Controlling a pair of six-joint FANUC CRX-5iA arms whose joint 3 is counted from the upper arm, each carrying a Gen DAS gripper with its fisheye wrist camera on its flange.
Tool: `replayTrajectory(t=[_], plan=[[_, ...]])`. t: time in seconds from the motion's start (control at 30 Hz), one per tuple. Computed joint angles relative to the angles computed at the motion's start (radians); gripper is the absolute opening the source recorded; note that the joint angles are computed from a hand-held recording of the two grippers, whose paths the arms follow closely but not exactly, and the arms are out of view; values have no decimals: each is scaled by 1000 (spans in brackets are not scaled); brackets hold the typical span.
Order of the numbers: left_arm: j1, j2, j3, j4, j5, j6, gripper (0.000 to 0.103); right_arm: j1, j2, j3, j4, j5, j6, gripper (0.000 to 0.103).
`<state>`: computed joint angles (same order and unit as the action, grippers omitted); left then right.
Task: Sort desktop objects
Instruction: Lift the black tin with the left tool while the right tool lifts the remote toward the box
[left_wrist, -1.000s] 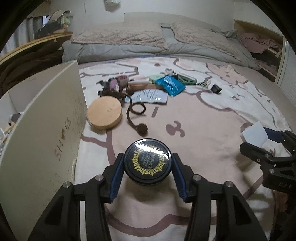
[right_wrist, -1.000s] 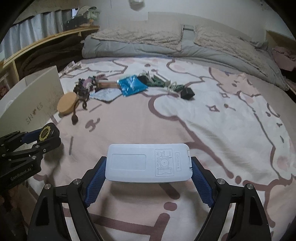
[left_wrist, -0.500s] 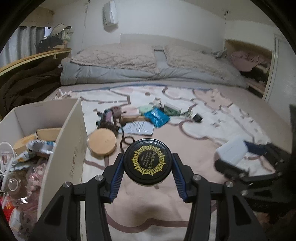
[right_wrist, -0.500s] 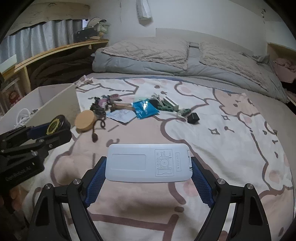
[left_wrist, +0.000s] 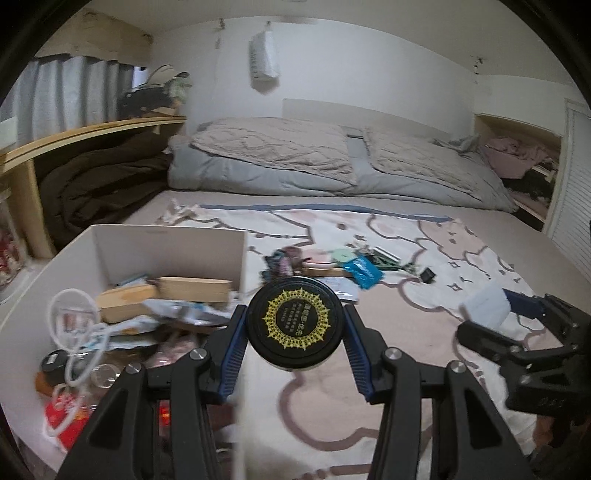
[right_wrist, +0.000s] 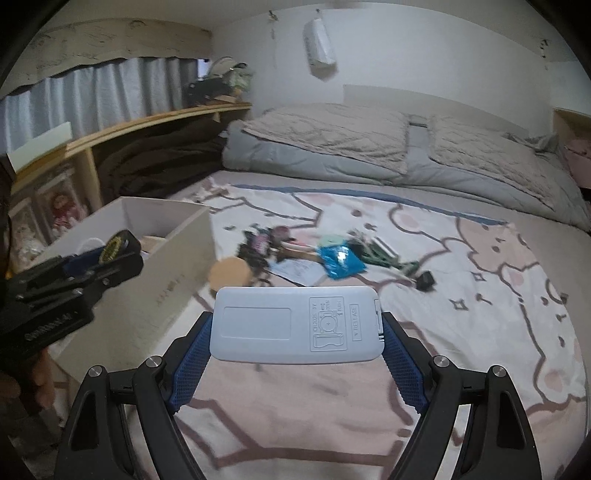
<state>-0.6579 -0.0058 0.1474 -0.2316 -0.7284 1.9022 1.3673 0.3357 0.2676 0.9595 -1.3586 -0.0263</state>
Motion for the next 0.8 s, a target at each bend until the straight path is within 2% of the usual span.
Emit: replayTrajectory(t=[0.47,0.8], plan=[[103,-131,-52,-149,-83,103,50,-18,111,202,21,121,110,86],[174,-193,-88,-210,-149,145,50,-22,201,353,-25,145,204,86]])
